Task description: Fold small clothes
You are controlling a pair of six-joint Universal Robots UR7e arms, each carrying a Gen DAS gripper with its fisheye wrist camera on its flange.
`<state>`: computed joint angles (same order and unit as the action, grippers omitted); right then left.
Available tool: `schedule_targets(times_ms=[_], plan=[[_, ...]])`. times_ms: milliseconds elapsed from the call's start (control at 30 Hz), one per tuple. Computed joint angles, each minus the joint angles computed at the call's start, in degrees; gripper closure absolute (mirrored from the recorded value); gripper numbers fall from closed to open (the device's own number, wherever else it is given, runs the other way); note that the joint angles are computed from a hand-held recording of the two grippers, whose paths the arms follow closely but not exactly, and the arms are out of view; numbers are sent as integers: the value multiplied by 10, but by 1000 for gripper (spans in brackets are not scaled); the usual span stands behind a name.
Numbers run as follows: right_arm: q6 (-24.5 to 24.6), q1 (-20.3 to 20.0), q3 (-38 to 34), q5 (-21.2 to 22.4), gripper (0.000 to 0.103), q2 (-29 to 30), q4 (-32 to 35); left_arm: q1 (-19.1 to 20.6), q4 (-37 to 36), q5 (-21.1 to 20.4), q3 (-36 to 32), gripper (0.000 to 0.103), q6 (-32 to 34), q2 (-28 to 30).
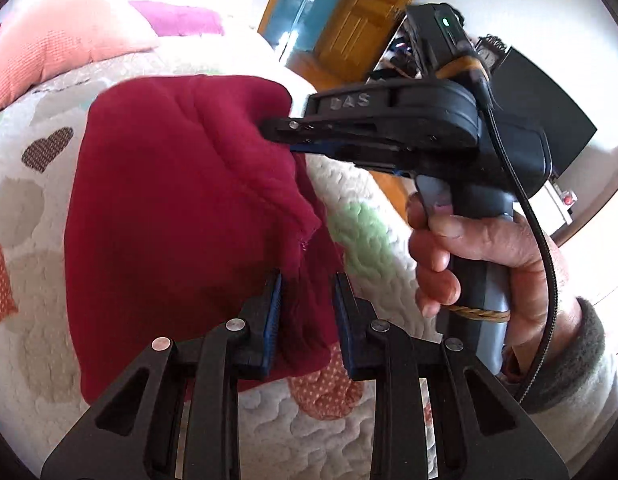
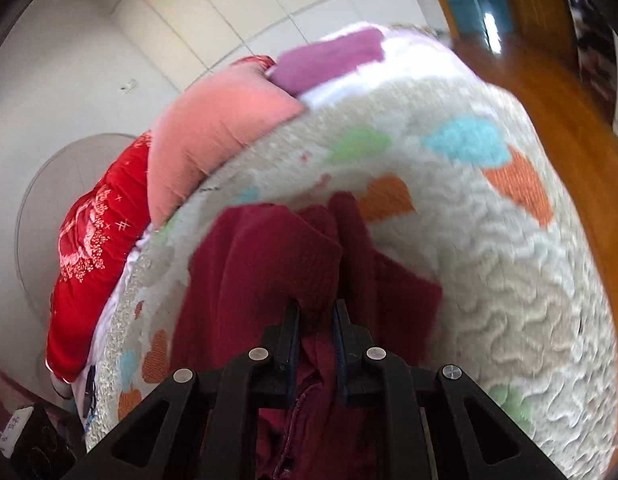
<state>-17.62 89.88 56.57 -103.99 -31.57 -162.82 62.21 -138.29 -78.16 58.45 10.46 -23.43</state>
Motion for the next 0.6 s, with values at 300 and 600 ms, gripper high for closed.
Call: schedule_targets(times_ms=[300, 600], plan=[[-2, -7, 176, 112, 47, -95, -85, -3, -110, 62, 137, 53, 46, -110], [57, -20, 163, 89, 45, -69, -29, 26, -110, 119, 98, 48, 12, -60]])
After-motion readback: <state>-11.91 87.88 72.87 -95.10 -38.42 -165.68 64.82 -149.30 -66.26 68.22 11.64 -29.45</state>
